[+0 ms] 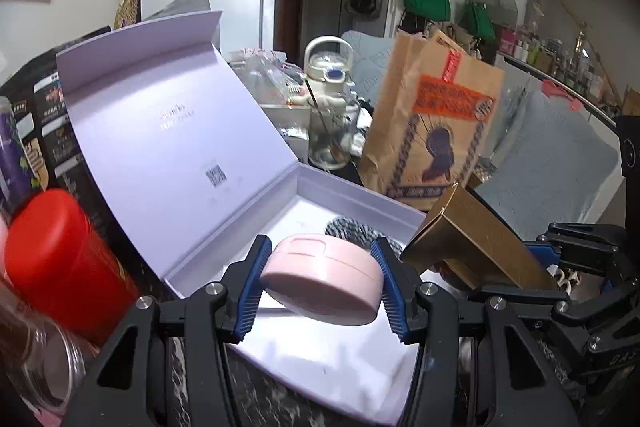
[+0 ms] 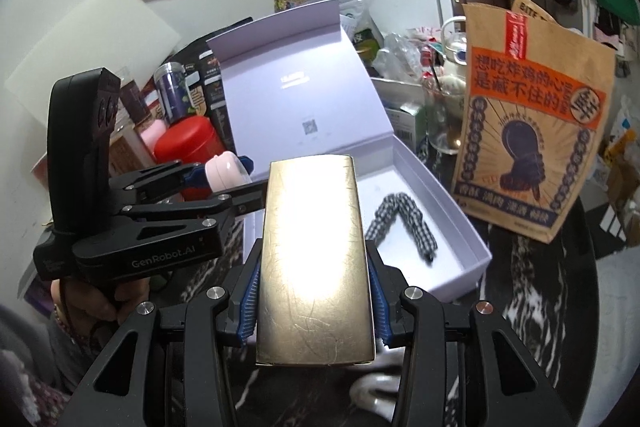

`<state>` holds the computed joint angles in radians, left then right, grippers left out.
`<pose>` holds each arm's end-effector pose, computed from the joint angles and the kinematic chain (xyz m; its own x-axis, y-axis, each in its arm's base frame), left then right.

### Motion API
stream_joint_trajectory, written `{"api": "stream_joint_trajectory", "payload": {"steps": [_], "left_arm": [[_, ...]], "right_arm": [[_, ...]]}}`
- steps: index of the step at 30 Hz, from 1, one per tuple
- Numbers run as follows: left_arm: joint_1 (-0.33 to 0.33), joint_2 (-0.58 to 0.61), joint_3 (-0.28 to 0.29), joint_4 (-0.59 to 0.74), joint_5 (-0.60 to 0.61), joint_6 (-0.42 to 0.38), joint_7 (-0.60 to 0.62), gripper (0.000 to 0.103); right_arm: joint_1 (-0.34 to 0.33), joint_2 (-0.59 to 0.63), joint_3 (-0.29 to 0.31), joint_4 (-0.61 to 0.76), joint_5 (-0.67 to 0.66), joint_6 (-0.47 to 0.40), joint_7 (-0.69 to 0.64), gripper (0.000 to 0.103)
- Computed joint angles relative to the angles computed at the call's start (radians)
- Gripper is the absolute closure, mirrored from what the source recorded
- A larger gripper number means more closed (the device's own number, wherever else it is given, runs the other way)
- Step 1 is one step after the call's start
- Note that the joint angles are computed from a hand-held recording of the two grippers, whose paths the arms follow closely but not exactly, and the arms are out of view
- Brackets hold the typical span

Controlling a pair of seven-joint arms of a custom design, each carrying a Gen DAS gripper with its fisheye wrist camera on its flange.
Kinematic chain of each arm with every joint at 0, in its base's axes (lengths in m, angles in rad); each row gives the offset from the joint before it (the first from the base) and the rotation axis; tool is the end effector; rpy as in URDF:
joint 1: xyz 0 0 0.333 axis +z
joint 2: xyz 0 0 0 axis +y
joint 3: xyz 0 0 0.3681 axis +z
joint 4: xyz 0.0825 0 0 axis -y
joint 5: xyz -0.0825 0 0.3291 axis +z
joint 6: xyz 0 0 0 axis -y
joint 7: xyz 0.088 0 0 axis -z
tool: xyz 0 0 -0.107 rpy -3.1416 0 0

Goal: Organize rigid objects
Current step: 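Carry the pink compact and gold box in both tools over the lavender box, then lower the compact with the left tool while the right tool lowers the gold box into the box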

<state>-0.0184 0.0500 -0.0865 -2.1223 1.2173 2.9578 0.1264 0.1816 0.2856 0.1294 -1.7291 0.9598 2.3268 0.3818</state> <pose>0.5225 -0.1173 0.5292 0.1719 -0.9817 0.0825 -0.5908 -0.1697 -0.7888 0.6032 0.1980 0.5299 0.8252 -0.5010 -0.2609 -0.5138 -0.4739 -0.7151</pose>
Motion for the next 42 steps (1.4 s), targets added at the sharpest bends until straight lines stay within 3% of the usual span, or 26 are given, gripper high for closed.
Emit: {"api": "stream_joint_trajectory", "payload": {"steps": [6, 11, 17, 31, 35, 42], "left_arm": [[0.0, 0.033, 0.01, 0.06, -0.018, -0.039, 0.037, 0.052], [0.004, 0.065, 0.031, 0.098, 0.002, -0.002, 0.004, 0.052], [-0.009, 0.099, 0.045, 0.138, 0.028, -0.052, -0.018, 0.052], [-0.026, 0.166, 0.059, 0.159, -0.121, -0.087, 0.148, 0.052], [-0.016, 0.185, 0.058, 0.154, -0.215, -0.061, 0.224, 0.052], [-0.029, 0.209, 0.064, 0.163, -0.32, -0.103, 0.32, 0.052]], "right_arm": [[0.01, 0.044, 0.01, 0.076, -0.018, 0.027, 0.02, 0.058], [0.006, 0.089, 0.028, 0.146, -0.018, 0.017, 0.055, 0.059], [0.009, 0.139, 0.041, 0.204, -0.02, 0.043, 0.103, 0.059], [0.026, 0.228, 0.046, 0.274, -0.165, 0.071, 0.231, 0.059], [0.021, 0.247, 0.055, 0.29, -0.185, 0.063, 0.256, 0.059], [0.033, 0.256, 0.052, 0.284, -0.221, 0.09, 0.277, 0.059]]}}
